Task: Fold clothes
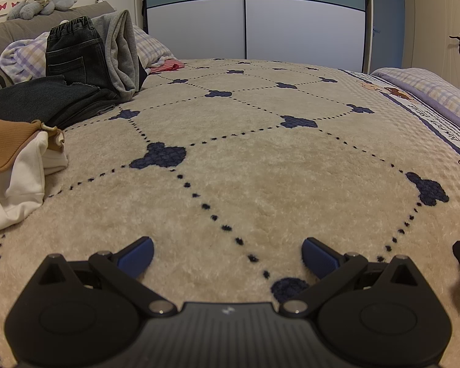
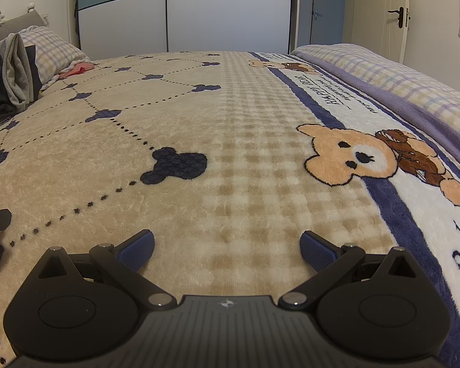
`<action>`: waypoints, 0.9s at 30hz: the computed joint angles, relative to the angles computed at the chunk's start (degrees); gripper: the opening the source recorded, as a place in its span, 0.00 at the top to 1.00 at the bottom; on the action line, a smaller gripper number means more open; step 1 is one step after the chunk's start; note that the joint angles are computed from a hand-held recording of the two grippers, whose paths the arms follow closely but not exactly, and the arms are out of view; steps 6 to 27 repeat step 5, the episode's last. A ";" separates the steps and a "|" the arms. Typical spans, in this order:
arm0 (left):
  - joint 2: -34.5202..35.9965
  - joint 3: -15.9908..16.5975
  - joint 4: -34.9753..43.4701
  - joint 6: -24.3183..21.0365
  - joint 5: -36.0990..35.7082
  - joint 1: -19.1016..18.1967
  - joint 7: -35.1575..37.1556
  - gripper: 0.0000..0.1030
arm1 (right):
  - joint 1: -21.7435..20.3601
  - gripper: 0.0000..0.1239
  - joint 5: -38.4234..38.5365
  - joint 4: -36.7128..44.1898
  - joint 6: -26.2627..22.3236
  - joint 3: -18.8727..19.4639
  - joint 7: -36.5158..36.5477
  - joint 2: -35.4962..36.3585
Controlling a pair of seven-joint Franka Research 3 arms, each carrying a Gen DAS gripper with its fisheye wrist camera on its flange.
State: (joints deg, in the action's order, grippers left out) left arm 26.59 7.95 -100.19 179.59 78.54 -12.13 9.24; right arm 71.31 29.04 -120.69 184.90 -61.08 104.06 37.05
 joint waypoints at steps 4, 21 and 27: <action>0.00 -0.06 0.01 -0.03 0.06 0.05 -0.03 0.00 | 0.01 0.17 0.03 -0.01 0.00 -0.01 -0.05 -0.01; -0.01 -0.06 -0.01 -0.03 0.10 0.04 -0.08 0.00 | 0.01 0.17 0.04 -0.01 0.00 -0.01 -0.06 -0.01; -0.01 -0.06 -0.01 -0.03 0.10 0.04 -0.08 0.00 | 0.01 0.17 0.04 -0.01 0.00 -0.01 -0.06 -0.01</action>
